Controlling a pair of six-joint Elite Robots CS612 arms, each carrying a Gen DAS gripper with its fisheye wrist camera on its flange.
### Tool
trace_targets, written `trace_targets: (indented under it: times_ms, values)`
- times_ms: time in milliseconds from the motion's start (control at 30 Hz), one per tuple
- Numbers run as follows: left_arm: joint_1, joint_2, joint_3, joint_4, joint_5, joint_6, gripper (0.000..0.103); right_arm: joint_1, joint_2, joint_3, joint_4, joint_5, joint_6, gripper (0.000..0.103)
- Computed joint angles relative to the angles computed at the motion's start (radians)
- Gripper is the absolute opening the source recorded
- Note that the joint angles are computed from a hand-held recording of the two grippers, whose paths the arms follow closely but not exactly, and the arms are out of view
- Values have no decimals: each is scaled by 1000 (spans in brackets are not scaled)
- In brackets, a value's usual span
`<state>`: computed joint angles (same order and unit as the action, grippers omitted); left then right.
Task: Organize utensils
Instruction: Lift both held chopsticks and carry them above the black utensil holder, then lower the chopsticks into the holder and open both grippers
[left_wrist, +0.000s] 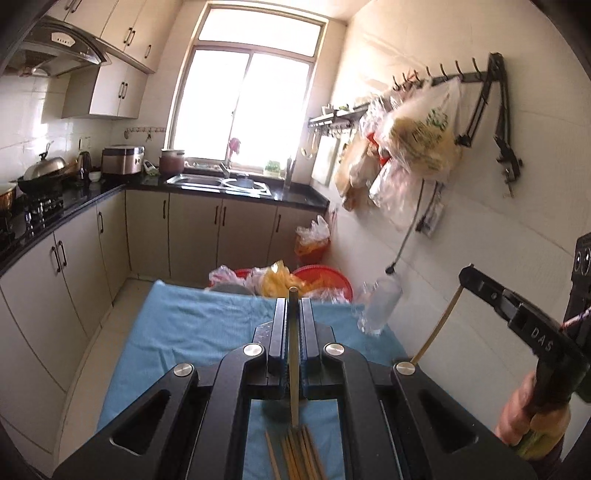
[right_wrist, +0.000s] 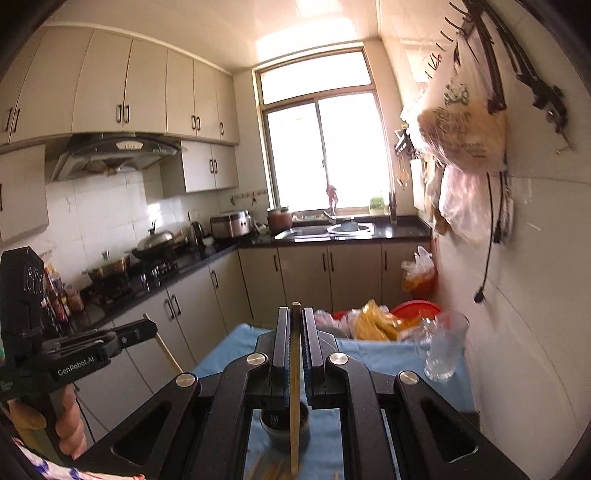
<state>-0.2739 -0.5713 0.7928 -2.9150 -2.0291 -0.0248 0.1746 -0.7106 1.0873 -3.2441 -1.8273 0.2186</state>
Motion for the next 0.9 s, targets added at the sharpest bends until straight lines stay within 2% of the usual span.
trace_targets:
  times_ms: [100, 267, 433, 567, 733, 833, 900]
  values:
    - [-12, 45, -102, 51, 18, -3, 5, -2, 41, -82, 24, -11, 7, 6]
    - [-29, 131, -271, 160, 39, 15, 5, -18, 123, -219, 104, 1, 75, 6]
    - [-47, 235, -458, 368, 72, 66, 5, -34, 188, -314, 231, 25, 122, 6]
    - [-53, 312, -593, 492, 89, 93, 5, -45, 227, -366, 333, 63, 144, 6]
    - [-51, 369, -694, 554, 96, 97, 6, -53, 266, -417, 416, 81, 159, 6]
    - [-47, 400, -758, 584, 90, 87, 16, -57, 280, -438, 442, 79, 160, 6]
    - [-44, 366, -687, 535, 91, 74, 33, -56, 288, -451, 450, 72, 159, 8]
